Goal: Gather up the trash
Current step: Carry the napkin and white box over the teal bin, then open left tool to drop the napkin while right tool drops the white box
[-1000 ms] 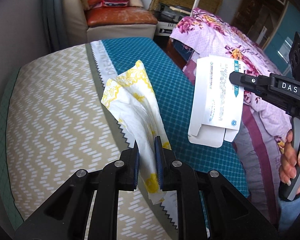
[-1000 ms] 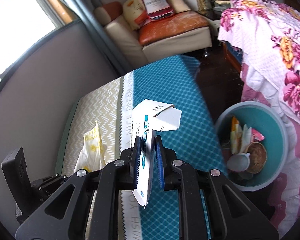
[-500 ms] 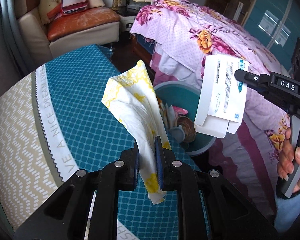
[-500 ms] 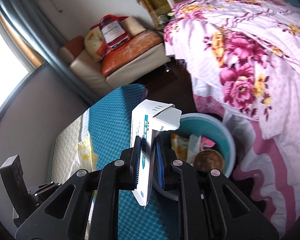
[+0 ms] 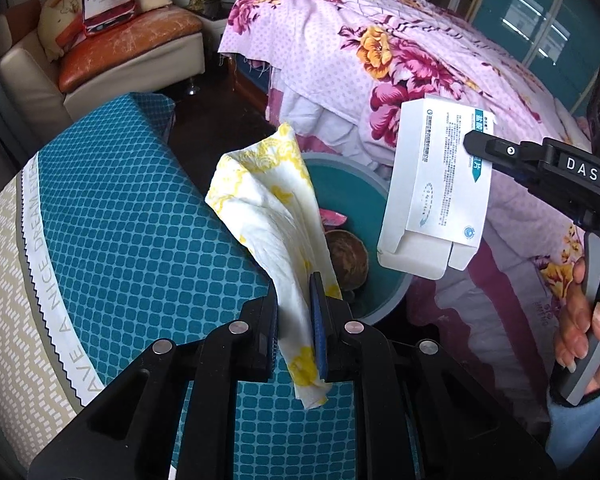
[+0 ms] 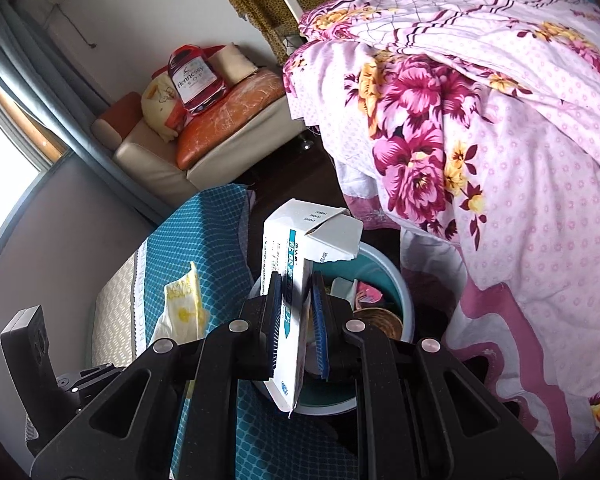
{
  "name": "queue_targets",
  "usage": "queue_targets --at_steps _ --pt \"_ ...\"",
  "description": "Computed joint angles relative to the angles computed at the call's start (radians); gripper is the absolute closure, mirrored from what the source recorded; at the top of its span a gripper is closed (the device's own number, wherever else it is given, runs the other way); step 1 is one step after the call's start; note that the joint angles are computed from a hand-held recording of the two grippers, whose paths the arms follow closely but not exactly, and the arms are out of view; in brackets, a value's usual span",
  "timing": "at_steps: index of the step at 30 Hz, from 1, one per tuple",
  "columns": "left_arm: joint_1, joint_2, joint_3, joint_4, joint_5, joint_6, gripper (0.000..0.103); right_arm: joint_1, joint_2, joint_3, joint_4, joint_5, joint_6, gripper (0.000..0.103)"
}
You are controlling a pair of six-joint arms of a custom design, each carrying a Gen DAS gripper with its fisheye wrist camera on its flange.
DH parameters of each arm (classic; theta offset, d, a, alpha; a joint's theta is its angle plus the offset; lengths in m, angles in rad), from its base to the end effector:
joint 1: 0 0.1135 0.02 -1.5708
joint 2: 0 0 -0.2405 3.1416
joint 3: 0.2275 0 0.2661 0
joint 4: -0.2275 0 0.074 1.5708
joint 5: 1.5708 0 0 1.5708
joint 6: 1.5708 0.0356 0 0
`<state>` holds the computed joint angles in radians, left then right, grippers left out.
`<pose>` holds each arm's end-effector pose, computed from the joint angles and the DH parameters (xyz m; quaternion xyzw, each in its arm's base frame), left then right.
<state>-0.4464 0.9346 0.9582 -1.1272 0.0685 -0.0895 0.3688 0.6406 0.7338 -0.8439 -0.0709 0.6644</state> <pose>0.1651 -0.0817 0.2753 0.1804 0.9554 -0.0934 0.2143 0.1481 0.0600 0.2664 0.1210 0.9086 0.2250 0.3304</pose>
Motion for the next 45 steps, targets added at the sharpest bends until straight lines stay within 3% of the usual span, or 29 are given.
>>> queue_targets --at_steps 19,20,22,24,27,29,45 --pt "-0.060 0.194 0.007 0.116 -0.027 -0.051 0.087 -0.147 0.034 -0.021 0.004 -0.091 -0.090 0.089" --pt "-0.061 0.200 0.009 0.118 -0.029 -0.052 0.085 -0.149 0.039 -0.018 0.005 -0.091 -0.092 0.089" --pt "-0.062 0.206 0.013 0.121 -0.038 -0.055 0.071 -0.152 0.047 -0.014 0.007 -0.090 -0.096 0.089" --pt "-0.062 0.201 0.011 0.128 -0.069 -0.071 0.030 -0.146 0.051 -0.011 0.008 -0.084 -0.095 0.089" --pt "-0.055 0.185 0.008 0.143 -0.102 -0.081 0.015 -0.134 0.064 -0.005 0.010 -0.074 -0.093 0.089" --pt "-0.038 0.189 0.014 0.133 -0.098 -0.078 0.011 -0.130 0.079 0.001 0.014 -0.073 -0.093 0.089" --pt "0.081 0.050 -0.047 0.065 -0.109 -0.020 0.010 -0.029 0.179 0.028 0.057 -0.018 -0.053 0.089"
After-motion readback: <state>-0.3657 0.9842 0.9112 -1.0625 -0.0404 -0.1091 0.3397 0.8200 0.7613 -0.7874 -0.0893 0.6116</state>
